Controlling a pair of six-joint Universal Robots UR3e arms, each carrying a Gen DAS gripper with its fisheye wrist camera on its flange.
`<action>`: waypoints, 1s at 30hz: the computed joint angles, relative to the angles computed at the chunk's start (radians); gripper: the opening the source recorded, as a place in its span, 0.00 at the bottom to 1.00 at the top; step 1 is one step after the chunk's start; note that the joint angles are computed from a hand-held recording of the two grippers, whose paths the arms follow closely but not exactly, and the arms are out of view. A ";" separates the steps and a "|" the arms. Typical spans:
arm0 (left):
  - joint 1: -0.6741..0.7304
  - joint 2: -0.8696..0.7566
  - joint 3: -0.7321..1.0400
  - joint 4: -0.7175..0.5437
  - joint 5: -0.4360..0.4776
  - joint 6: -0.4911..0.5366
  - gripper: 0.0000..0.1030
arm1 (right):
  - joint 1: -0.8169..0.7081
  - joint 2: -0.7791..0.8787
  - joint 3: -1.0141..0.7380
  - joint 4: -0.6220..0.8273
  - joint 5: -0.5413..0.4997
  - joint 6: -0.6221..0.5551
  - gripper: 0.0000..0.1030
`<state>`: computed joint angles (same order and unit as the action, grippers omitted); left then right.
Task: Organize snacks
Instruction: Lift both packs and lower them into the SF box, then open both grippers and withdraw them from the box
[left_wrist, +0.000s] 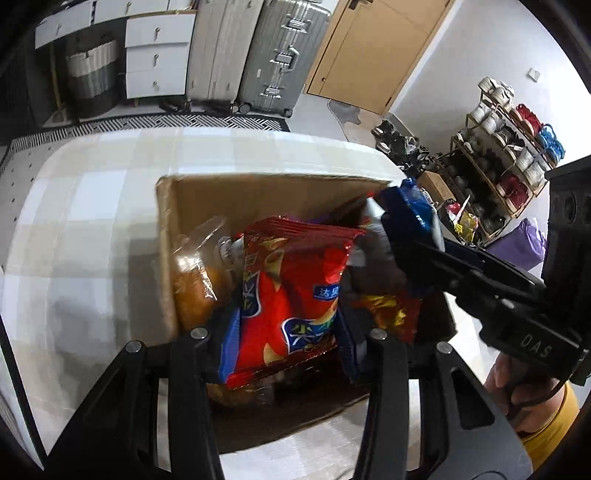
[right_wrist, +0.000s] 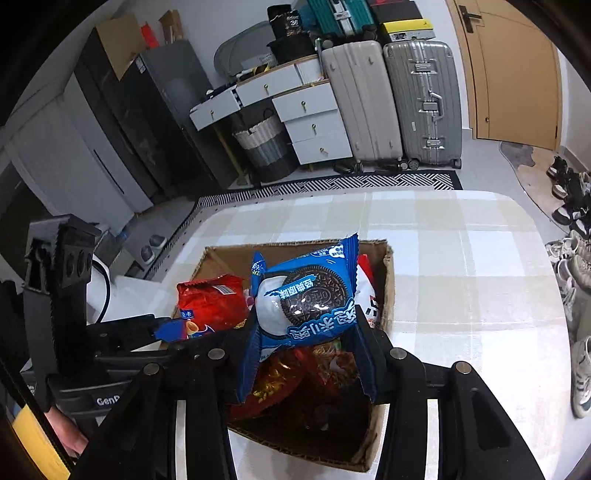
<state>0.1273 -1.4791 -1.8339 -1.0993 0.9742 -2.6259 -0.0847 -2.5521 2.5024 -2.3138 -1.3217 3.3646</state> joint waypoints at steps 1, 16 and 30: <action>0.013 -0.003 -0.015 0.017 -0.008 0.014 0.39 | 0.019 0.029 0.001 -0.029 -0.010 0.007 0.44; 0.001 0.069 -0.047 0.030 0.052 0.040 0.40 | 0.214 0.264 -0.047 -0.187 -0.168 0.072 0.44; 0.074 0.172 -0.013 -0.091 0.006 0.071 0.54 | 0.222 0.211 -0.057 -0.129 -0.188 0.103 0.51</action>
